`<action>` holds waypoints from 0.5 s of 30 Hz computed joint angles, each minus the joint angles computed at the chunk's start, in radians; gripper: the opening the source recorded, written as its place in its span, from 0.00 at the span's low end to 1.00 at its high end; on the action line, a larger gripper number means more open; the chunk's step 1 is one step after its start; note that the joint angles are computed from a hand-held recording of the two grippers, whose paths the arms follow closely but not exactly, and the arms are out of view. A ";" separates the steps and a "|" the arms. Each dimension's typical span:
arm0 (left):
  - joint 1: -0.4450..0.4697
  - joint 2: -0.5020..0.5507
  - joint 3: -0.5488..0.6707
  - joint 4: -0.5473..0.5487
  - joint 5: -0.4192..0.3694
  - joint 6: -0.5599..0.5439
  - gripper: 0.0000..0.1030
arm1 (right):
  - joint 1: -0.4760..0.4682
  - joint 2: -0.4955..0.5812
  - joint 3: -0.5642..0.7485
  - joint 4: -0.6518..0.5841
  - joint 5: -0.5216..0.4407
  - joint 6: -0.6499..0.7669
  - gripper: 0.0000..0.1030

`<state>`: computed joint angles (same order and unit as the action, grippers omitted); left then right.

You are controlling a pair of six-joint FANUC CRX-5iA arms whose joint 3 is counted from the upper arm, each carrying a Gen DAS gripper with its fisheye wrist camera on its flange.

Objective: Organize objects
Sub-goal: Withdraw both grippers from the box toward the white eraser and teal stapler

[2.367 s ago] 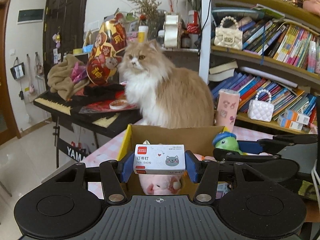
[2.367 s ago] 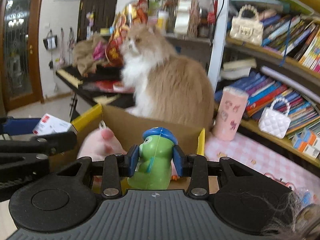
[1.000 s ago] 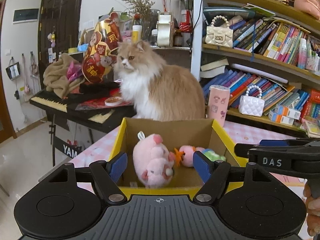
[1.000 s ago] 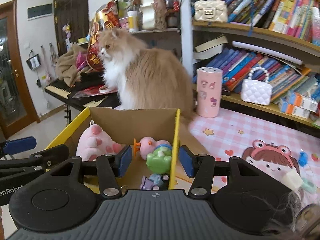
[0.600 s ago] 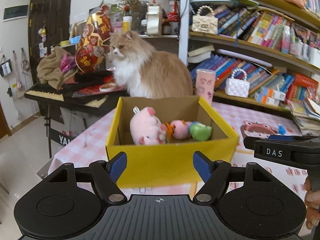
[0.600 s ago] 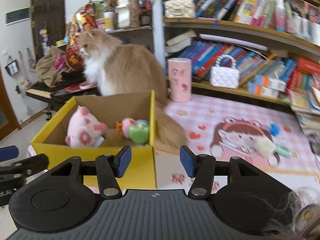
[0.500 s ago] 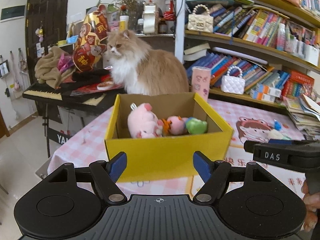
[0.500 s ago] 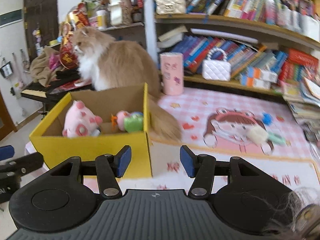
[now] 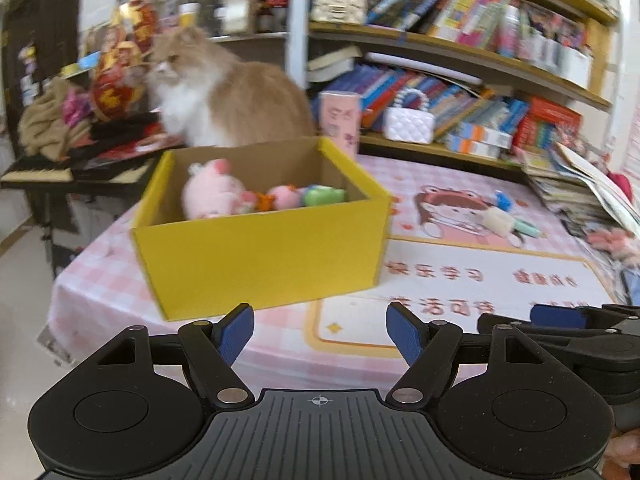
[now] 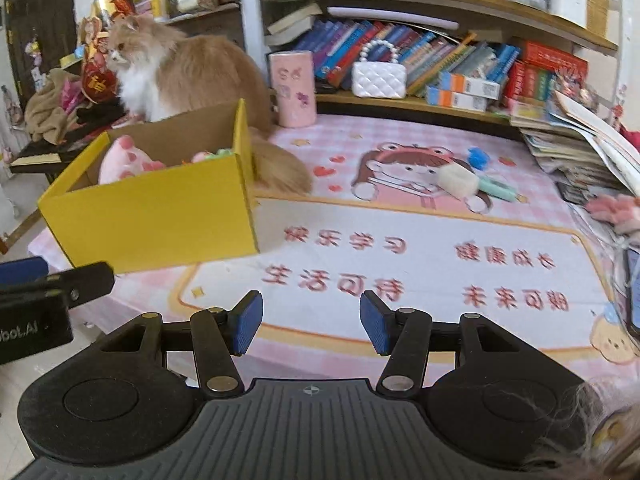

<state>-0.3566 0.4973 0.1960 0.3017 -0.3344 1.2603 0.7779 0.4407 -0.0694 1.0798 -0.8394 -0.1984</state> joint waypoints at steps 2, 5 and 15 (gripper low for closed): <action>-0.011 0.010 -0.003 0.057 0.002 -0.083 0.73 | 0.005 -0.013 -0.018 -0.006 -0.018 -0.018 0.50; -0.027 0.028 -0.004 0.146 -0.001 -0.185 0.73 | 0.011 -0.034 -0.047 -0.011 -0.051 -0.052 0.50; -0.086 0.109 0.101 0.181 -0.080 -0.235 0.73 | 0.004 -0.112 -0.160 -0.024 -0.122 -0.124 0.50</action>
<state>-0.4423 0.6063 0.2969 0.4826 -0.4142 1.0254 0.7822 0.3285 -0.2290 1.0555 -0.9616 -0.3227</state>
